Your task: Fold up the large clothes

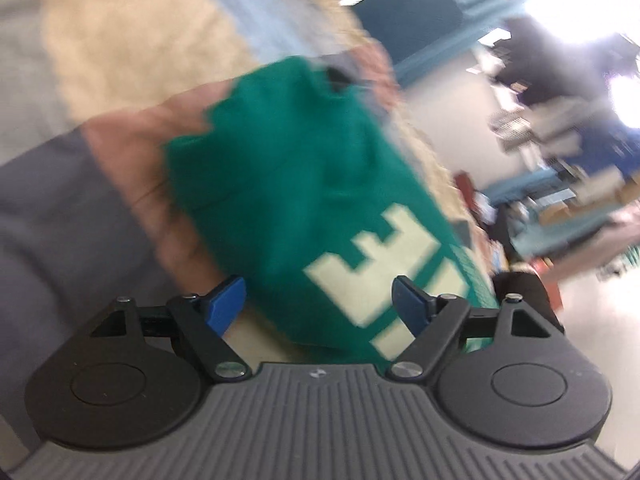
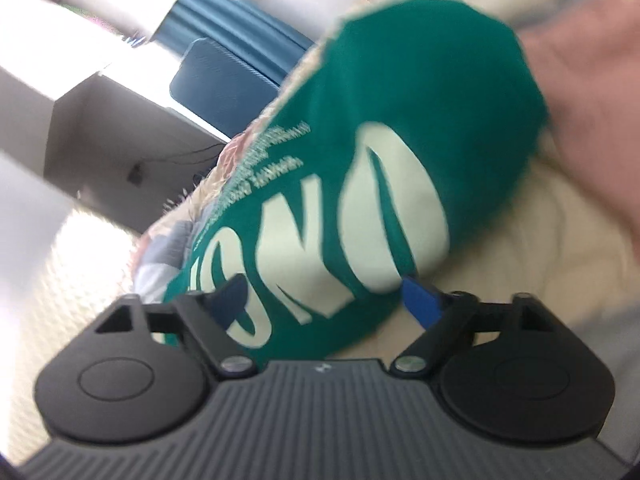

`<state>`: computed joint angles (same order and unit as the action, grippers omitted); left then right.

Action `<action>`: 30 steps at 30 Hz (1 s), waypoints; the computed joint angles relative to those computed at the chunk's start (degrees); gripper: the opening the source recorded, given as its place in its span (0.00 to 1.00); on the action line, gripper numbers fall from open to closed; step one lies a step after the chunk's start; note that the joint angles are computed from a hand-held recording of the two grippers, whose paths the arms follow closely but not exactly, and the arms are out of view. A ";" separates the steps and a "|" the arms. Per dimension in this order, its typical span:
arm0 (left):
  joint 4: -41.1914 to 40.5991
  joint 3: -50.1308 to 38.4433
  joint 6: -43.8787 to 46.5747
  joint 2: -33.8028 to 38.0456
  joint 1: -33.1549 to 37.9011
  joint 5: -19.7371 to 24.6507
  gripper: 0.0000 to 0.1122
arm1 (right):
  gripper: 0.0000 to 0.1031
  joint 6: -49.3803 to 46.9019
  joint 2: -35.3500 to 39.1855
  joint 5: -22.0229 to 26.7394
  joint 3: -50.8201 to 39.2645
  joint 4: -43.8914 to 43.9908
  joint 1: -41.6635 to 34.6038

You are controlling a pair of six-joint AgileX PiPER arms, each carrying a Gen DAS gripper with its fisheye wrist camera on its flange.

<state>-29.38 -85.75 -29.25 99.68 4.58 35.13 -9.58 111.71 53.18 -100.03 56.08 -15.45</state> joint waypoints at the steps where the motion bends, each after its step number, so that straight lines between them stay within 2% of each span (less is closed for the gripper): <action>1: 0.50 0.31 -2.64 0.15 0.40 0.71 0.80 | 0.87 1.95 0.58 0.22 -0.36 -0.41 -0.22; 3: -3.68 1.19 -2.57 1.14 1.99 0.70 0.86 | 0.88 4.63 1.54 -0.80 -0.33 0.59 -0.71; 6: -6.36 0.56 -3.33 4.10 3.12 -0.31 0.87 | 0.87 7.65 3.24 -5.04 0.13 2.65 -0.84; 9: -16.22 -1.55 3.79 8.71 4.31 -1.59 0.89 | 0.86 13.57 6.75 -10.00 -2.73 -0.08 0.20; 11: -17.65 -3.01 5.48 10.69 3.97 -4.36 0.89 | 0.90 14.42 10.18 -11.52 -6.30 0.58 0.84; 14: -16.11 -6.61 4.17 13.77 3.57 -5.72 0.89 | 0.91 15.14 16.09 -9.74 -15.08 1.69 1.26; 16: -15.91 -10.32 5.08 15.66 4.21 -4.52 0.88 | 0.91 16.57 17.89 -9.82 -18.13 3.19 1.39; 20: -24.61 -11.83 15.71 16.50 4.97 -6.54 0.88 | 0.91 7.80 19.68 -9.06 -21.19 12.31 1.18; 21: -24.07 -12.76 16.30 16.93 4.64 -6.66 0.88 | 0.91 7.04 20.15 -8.97 -21.98 12.36 1.38; 24: -14.80 -19.63 9.32 20.66 3.11 -2.91 0.89 | 0.90 14.09 23.28 -6.86 -28.40 2.56 2.77; 26: -16.77 -20.30 7.34 22.58 3.30 -2.43 0.92 | 0.89 18.08 25.95 -5.85 -31.33 0.65 3.22; 30: -17.46 -20.71 7.01 23.64 2.68 -5.21 0.91 | 0.91 20.74 30.72 -5.09 -39.63 -0.92 4.25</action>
<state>-46.83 -106.47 -22.24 123.31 7.26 29.92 11.16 142.44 48.08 -139.66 55.16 -11.20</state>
